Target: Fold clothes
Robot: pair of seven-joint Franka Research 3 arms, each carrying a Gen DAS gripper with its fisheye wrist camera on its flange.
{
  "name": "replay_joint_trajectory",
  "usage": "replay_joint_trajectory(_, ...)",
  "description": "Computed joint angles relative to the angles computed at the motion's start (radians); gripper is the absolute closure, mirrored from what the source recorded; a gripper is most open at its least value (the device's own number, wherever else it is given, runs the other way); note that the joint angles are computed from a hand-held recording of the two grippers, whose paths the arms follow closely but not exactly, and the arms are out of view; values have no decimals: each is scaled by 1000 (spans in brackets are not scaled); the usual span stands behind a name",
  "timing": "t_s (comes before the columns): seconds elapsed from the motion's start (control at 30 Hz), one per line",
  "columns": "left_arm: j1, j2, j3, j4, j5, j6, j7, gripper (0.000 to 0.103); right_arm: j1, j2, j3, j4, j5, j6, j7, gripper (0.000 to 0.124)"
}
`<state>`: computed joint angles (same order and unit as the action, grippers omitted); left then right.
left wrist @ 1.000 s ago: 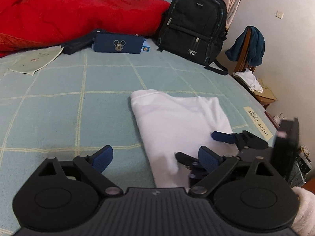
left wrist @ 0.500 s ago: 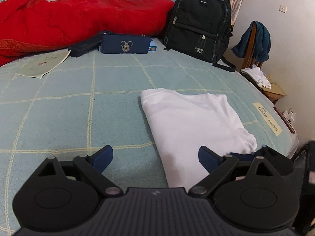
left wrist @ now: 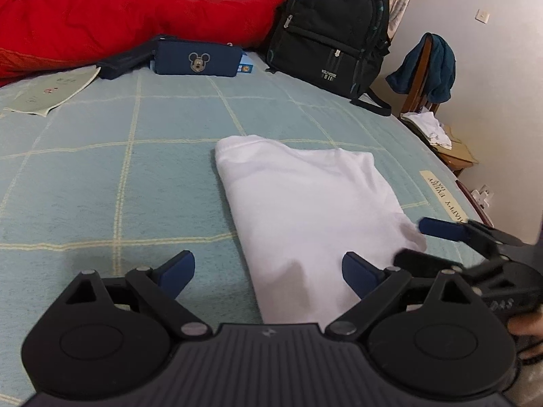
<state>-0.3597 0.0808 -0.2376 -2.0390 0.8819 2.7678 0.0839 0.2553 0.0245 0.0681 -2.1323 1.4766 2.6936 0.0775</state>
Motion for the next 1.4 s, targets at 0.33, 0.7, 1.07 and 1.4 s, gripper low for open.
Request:
replay_joint_trajectory(0.33,22,47,37,-4,9,154,-76,9,-89,33,-40,26,-9,-229,187,21)
replay_joint_trajectory(0.7,266,158,-148,-56,-341,438,107,10,-237,316,-28,330,-152,-534,682,21)
replay_joint_trajectory(1.07,471,351,-375,81,-493,454,364,6,-285,499,61,572,-213,-585,784,21)
replay_joint_trajectory(1.4,477,412,-419,158,-596,400,514,6,-319,525,113,598,-220,-564,740,21)
